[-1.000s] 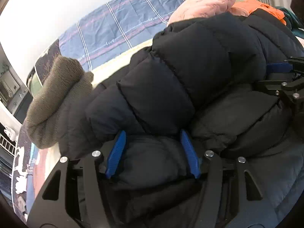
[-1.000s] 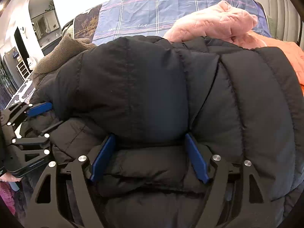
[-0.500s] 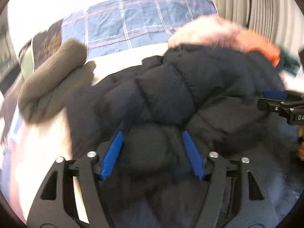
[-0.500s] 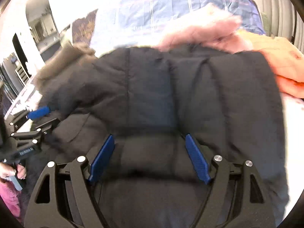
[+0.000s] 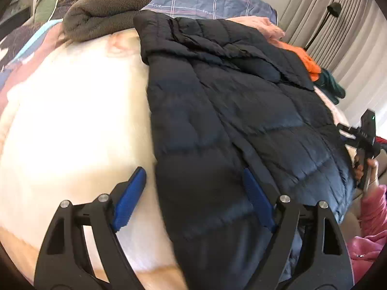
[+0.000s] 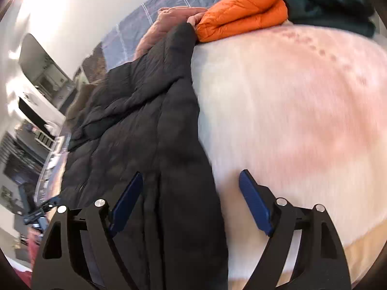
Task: Fold large clothes
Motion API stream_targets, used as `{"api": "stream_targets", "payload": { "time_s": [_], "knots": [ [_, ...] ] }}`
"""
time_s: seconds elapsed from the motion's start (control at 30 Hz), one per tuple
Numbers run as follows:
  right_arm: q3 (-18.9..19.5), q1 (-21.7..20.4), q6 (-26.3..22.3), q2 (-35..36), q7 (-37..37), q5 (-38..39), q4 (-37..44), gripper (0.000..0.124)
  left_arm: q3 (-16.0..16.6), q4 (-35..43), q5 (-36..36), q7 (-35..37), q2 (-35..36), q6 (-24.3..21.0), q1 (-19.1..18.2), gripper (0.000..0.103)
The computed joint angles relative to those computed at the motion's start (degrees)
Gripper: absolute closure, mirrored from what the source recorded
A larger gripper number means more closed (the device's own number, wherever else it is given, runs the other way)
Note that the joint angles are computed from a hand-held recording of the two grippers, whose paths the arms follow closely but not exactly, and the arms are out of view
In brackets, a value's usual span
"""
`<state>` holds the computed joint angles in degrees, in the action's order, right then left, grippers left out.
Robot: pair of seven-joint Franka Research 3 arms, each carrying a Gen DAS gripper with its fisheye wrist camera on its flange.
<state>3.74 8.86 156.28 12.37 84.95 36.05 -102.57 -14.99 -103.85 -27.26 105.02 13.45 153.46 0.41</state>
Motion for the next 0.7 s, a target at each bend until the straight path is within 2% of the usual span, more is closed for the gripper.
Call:
{"api": "stream_targets", "payload": {
  "time_s": [0.07,0.13,0.2,0.47,0.6,0.7],
  "knots": [
    [1.57,-1.14,0.82,-2.59,-5.08,6.02,-3.34,0.041,-0.29,-2.59,-0.75,-0.55,-1.52,1.64,-0.38,0.02],
    [1.94,-1.29,0.48,-4.52,-8.98,10.71,-5.47,0.042,-0.42,-4.27,-2.07,0.28,-3.03,1.71,-0.26,0.02],
    [1.73,-0.81,0.33,-6.51,-12.45,14.07,-7.88,0.048,-0.84,-6.63,-6.21,3.14,-5.5,0.7,0.04,0.02],
    [-0.85,3.08,-0.55,-15.62,-24.23,27.4,-17.94,0.058,2.99,-14.95,-12.63,6.43,-13.16,-0.18,-4.48,0.021],
    [-2.45,4.78,-1.76,-18.91,-28.68,35.58,-21.48,0.061,4.77,-18.91,-11.07,4.18,-16.7,1.31,-6.82,0.022],
    [-2.41,5.75,-0.83,-19.94,-27.9,35.57,-23.07,0.064,6.2,-20.74,-9.55,2.34,-18.07,0.89,-7.92,0.023]
  ]
}}
